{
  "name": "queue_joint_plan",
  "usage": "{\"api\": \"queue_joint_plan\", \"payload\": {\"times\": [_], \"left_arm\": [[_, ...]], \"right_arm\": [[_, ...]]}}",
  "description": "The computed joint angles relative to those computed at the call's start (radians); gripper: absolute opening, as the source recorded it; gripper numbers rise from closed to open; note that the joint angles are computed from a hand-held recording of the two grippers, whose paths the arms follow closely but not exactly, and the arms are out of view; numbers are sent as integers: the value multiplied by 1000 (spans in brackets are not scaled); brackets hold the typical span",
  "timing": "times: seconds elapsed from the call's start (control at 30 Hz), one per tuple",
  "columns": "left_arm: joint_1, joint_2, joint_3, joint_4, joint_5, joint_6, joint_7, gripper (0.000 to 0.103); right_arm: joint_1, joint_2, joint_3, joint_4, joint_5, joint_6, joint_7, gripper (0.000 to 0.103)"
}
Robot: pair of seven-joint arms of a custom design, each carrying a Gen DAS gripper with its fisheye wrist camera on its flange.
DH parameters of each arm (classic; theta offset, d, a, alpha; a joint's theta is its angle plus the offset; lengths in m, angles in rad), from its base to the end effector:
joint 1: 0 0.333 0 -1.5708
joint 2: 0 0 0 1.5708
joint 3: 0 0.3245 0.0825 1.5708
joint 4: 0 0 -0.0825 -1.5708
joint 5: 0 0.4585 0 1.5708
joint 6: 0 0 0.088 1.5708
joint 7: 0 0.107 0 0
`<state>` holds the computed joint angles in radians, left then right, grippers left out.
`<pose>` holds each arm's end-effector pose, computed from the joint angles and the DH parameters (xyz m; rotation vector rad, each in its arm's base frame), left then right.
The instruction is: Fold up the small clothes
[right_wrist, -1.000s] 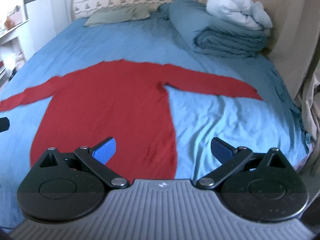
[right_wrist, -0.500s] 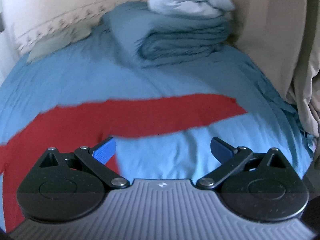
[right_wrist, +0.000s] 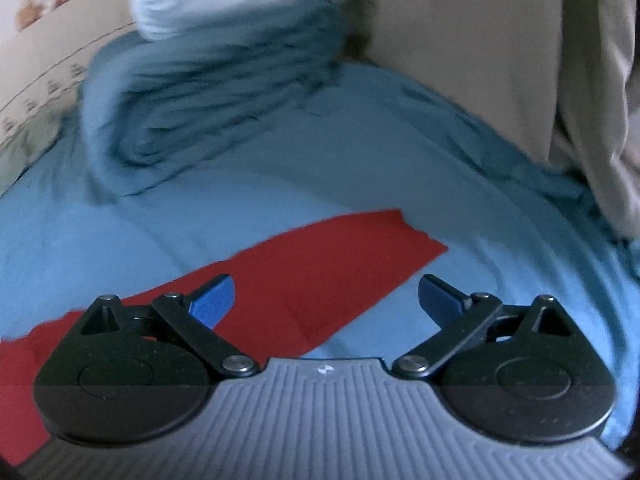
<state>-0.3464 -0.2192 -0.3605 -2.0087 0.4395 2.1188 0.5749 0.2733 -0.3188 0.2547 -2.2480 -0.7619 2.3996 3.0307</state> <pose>0.4581 -0.3838 0.5728 -1.9692 1.7607 -0.4531 0.4861 0.2871 0.5242 -1.2991 2.1052 -0.7950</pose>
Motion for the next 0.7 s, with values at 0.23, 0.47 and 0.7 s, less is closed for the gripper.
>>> {"api": "queue_joint_plan", "payload": {"times": [0.23,0.47,0.7], "left_arm": [[3,114,20,19,17,18,-46,103],[-6,152,42,19,2,20,-72,103],[-7,175,57,13,-21,29,-66,103]], "right_arm": [[-55,90,-54,-46,-32,118,136,93],[-101,90,-73,-110,-98,228,376,63],[-123,90,-89,-120,-84,286,414,21]]}}
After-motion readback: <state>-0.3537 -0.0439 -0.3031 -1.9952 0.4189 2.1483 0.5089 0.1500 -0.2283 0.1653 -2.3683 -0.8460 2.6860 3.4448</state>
